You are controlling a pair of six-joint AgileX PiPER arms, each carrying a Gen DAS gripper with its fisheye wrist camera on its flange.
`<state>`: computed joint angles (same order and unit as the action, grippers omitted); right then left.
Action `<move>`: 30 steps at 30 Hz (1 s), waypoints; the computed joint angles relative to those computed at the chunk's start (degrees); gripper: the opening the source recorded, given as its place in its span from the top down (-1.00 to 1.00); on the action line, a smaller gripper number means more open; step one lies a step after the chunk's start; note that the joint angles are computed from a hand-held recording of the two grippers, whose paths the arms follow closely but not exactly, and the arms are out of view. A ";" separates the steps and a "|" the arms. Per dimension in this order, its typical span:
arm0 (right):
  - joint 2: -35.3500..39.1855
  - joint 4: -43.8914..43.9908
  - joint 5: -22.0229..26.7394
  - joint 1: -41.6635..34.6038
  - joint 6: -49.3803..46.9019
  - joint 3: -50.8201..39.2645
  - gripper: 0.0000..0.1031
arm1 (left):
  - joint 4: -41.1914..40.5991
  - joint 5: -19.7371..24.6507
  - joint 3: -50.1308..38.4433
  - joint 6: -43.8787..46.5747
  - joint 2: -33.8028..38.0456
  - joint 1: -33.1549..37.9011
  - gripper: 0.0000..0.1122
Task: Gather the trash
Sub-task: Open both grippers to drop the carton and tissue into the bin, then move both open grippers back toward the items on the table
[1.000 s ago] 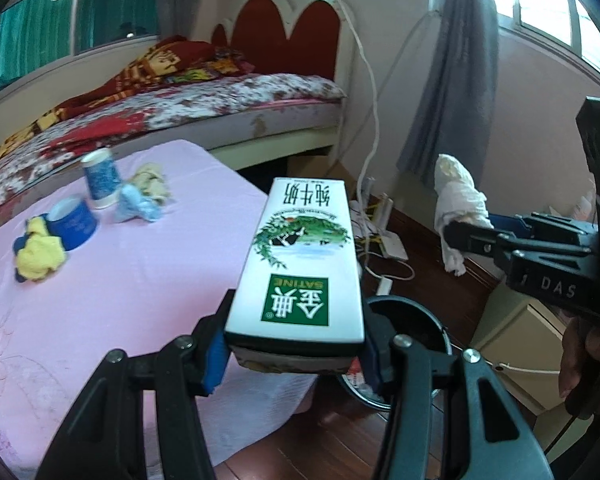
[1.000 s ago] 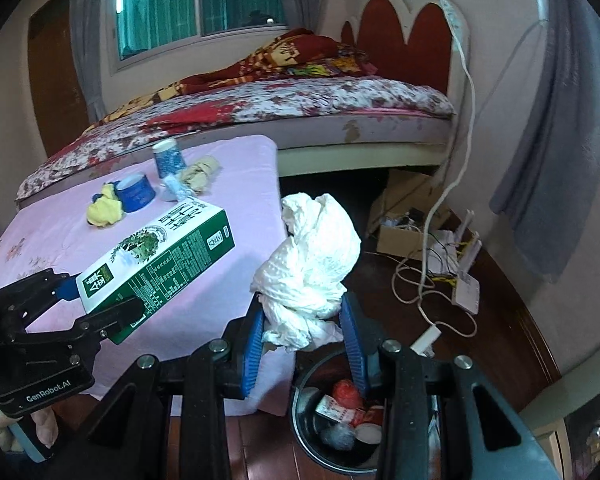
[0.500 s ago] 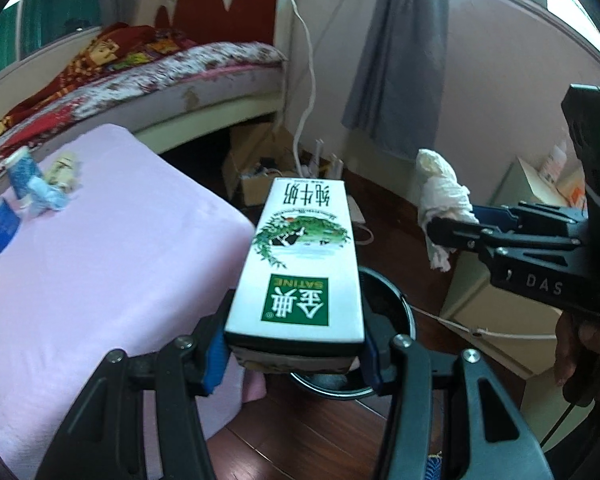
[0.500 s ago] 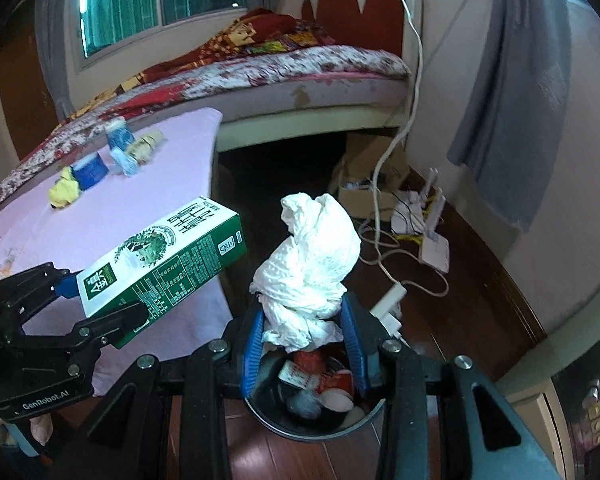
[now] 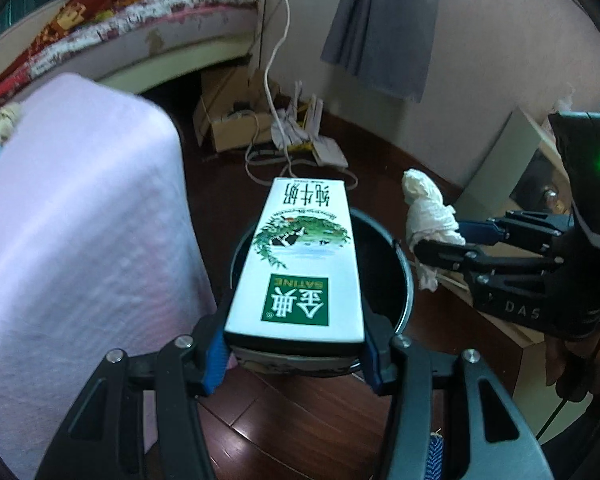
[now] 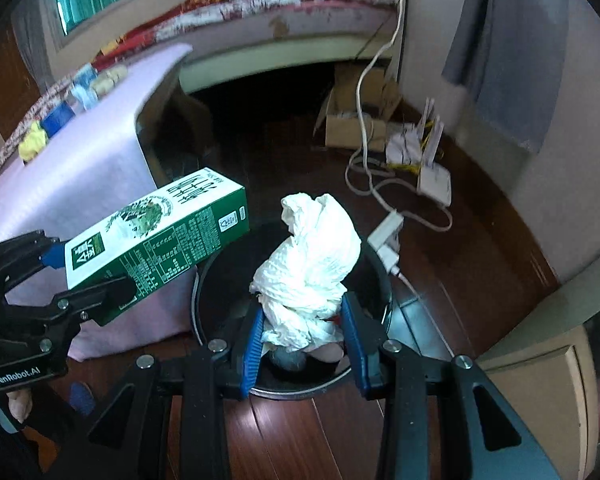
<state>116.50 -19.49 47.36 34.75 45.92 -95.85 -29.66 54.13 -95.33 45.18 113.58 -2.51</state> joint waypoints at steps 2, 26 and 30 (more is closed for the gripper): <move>1.96 1.39 -0.46 -0.55 -1.45 -0.63 0.23 | 0.85 -0.55 0.09 -0.42 1.21 -0.59 0.04; 15.37 -2.89 13.13 -3.16 -1.27 -16.40 -1.00 | 3.34 -4.85 2.80 -6.14 1.34 2.89 -0.77; 15.25 -3.93 18.31 -2.32 -0.57 -24.36 -1.00 | -0.37 -4.18 4.59 -3.05 -4.51 6.14 -0.77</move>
<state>131.74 -23.42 65.67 32.43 45.35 -120.21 -30.04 49.95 -90.74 42.14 109.07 3.63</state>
